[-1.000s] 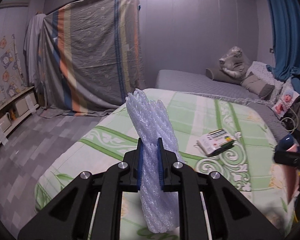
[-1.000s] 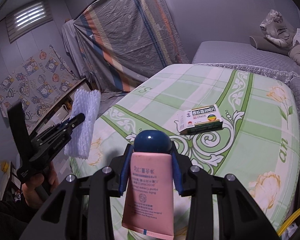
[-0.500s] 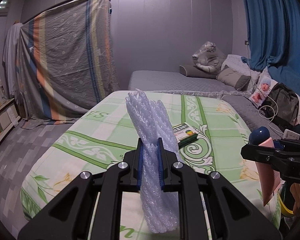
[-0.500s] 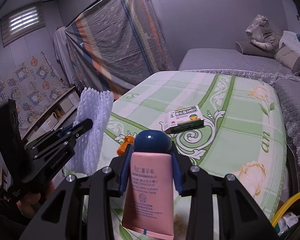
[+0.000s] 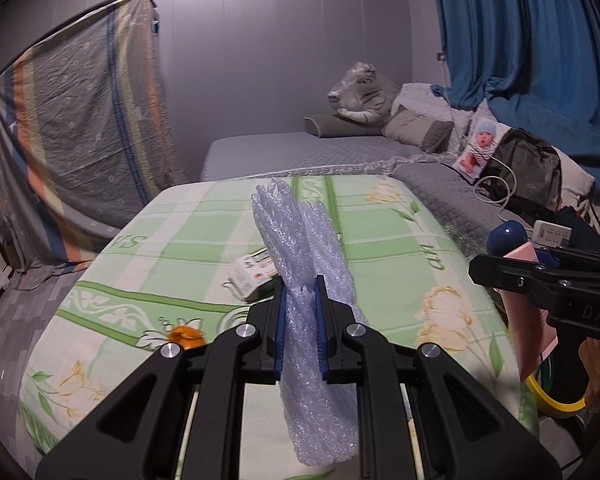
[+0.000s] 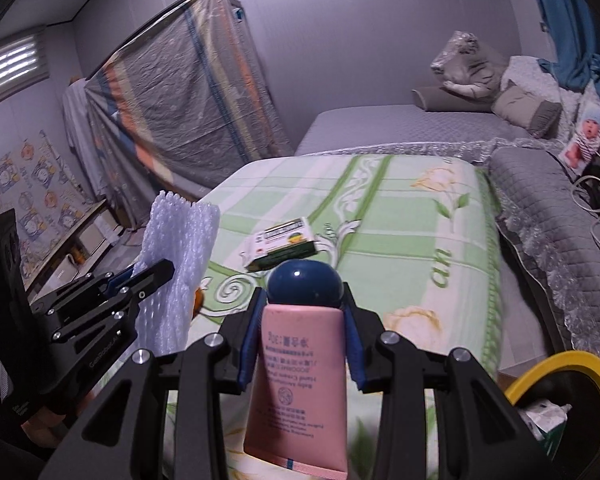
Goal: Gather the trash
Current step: 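Carry the foam net and pink tube over the yellow bin with both tools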
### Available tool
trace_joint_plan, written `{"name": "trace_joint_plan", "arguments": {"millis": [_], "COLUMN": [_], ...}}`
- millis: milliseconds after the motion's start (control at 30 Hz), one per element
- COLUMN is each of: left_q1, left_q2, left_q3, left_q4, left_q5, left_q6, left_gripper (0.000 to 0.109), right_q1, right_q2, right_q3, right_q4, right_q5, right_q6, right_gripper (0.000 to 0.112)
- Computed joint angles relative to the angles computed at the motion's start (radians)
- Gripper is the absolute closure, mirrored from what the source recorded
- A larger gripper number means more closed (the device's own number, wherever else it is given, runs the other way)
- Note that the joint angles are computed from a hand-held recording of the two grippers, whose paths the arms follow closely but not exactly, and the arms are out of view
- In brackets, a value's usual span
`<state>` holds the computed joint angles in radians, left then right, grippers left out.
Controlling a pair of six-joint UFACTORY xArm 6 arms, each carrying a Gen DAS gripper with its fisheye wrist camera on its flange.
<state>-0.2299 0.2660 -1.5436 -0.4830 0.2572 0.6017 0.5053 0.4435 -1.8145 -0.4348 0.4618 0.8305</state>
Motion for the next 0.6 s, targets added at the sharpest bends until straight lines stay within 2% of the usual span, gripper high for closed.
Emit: {"name": "trace_joint_plan", "arguments": {"millis": [367,600], "left_q1": [-0.136,-0.208], "left_q2": [0.004,0.012], "left_q3": [-0.007,-0.020], "left_q4": [-0.091,-0.185], "left_q5": [0.012,0.025], "left_q6": [0.144,0.221], "left_gripper": [0.096,0.096], "right_q1": [-0.084,-0.122], "right_q2": [-0.240,-0.364], "right_q3": [0.332,0.480], "right_q4": [-0.238,-0.344], "right_q5": [-0.038,0.007], "right_q6": [0.304,0.435], "right_gripper": [0.078,0.078]}}
